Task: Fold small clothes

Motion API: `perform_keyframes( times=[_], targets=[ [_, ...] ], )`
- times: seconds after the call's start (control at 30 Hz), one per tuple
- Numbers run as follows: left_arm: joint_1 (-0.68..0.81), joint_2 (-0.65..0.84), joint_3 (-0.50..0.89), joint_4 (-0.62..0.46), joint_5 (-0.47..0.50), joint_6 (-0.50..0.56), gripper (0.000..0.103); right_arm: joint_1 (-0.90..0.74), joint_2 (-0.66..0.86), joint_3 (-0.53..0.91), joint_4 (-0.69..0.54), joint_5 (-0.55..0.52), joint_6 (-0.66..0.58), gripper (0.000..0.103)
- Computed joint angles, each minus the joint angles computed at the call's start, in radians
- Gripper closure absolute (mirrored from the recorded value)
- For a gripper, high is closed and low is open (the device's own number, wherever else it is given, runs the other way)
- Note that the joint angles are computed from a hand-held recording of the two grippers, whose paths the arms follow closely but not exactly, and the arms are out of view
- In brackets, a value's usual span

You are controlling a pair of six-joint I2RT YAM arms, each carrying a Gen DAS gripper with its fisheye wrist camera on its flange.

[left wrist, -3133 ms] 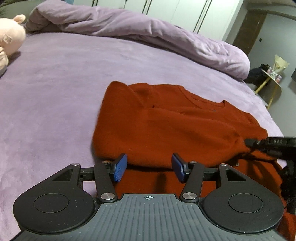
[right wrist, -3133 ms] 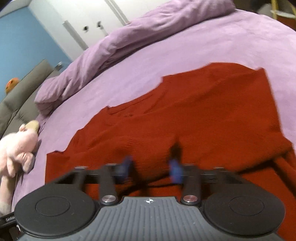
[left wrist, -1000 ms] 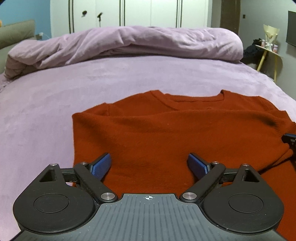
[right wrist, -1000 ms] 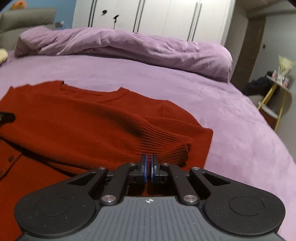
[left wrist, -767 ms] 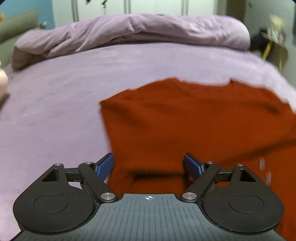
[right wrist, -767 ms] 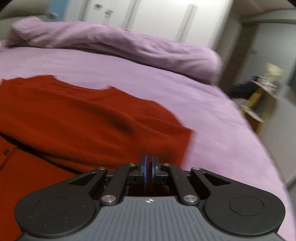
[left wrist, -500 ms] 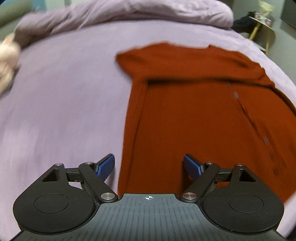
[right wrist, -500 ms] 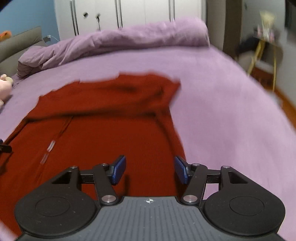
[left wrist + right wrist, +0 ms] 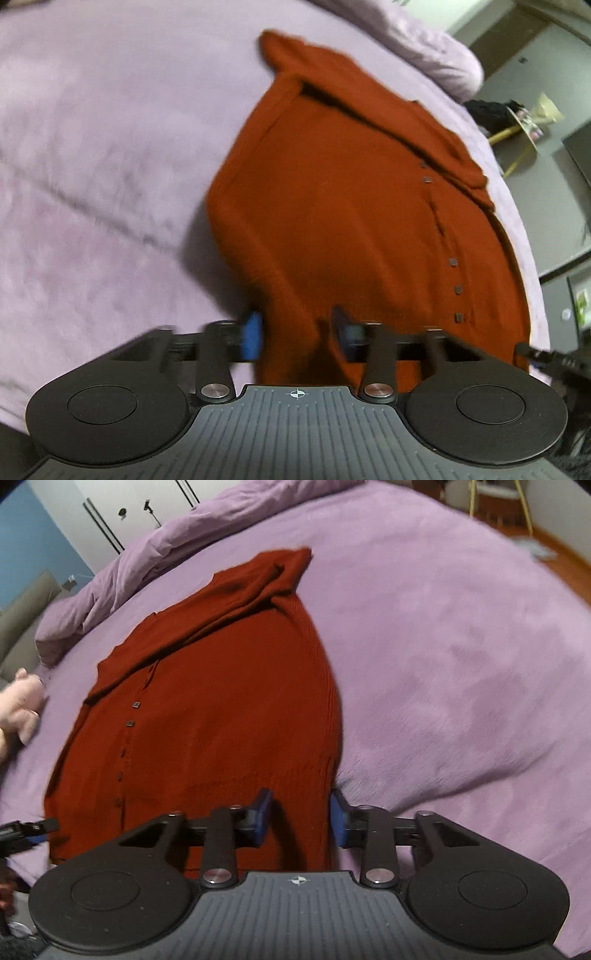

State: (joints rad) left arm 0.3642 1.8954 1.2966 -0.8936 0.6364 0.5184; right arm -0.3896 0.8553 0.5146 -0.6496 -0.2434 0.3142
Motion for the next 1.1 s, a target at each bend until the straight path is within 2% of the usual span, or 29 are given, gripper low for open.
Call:
perform_keyframes(
  times=[0.07,0.1,0.17,0.23,0.3,0.37,0.4,0.47,0.53,0.6,0.7,0.77,0.83,0.93,0.97,1.03,1.1],
  targets=[
    [0.003,0.018,0.017,-0.035,0.021,0.006,0.089,0.007,0.001,-0.016,0.013,0.004,0.006,0.079],
    [0.01,0.035,0.042,-0.082,0.039,0.027,0.09,0.012,0.001,-0.021,0.016,0.004,0.016,0.081],
    [0.015,0.039,0.063,-0.119,0.063,0.05,0.092,-0.012,-0.005,-0.026,0.007,-0.033,0.026,0.096],
    [0.028,0.026,0.09,-0.173,0.119,0.07,0.092,-0.059,0.01,-0.025,0.007,-0.103,0.021,0.098],
    [0.024,0.025,0.143,-0.204,0.195,0.036,0.093,-0.114,0.023,-0.018,0.011,-0.188,0.014,0.098],
    [0.006,0.011,0.185,-0.166,0.246,-0.042,0.093,-0.174,0.05,-0.004,0.043,-0.288,0.026,0.098],
    [-0.011,0.001,0.196,-0.114,0.255,-0.098,0.093,-0.198,0.065,0.002,0.084,-0.34,0.045,0.098],
    [-0.057,-0.011,0.204,0.031,0.238,-0.232,0.092,-0.199,0.107,0.025,0.182,-0.373,0.111,0.098],
    [-0.117,-0.015,0.197,0.18,0.154,-0.347,0.092,-0.149,0.166,0.062,0.295,-0.32,0.177,0.098],
    [-0.182,0.005,0.198,0.288,0.053,-0.411,0.092,-0.077,0.237,0.098,0.403,-0.221,0.209,0.098],
    [-0.255,0.058,0.221,0.355,-0.06,-0.409,0.091,0.011,0.377,0.163,0.509,-0.074,0.229,0.098],
    [-0.27,0.087,0.234,0.362,-0.111,-0.394,0.083,0.053,0.461,0.197,0.551,-0.001,0.23,0.098],
    [-0.265,0.099,0.233,0.371,-0.1,-0.412,0.078,0.086,0.549,0.251,0.55,0.064,0.197,0.097],
    [-0.229,0.111,0.22,0.411,-0.035,-0.405,0.064,0.098,0.579,0.275,0.535,0.129,0.136,0.093],
    [-0.215,0.106,0.208,0.43,-0.029,-0.384,0.055,0.093,0.569,0.26,0.559,0.127,0.121,0.086],
    [-0.207,0.088,0.175,0.508,-0.064,-0.356,0.047,0.079,0.536,0.228,0.58,0.156,0.074,0.073],
    [-0.193,0.099,0.191,0.524,-0.058,-0.327,0.045,0.071,0.521,0.21,0.607,0.192,0.015,0.071]
  ],
)
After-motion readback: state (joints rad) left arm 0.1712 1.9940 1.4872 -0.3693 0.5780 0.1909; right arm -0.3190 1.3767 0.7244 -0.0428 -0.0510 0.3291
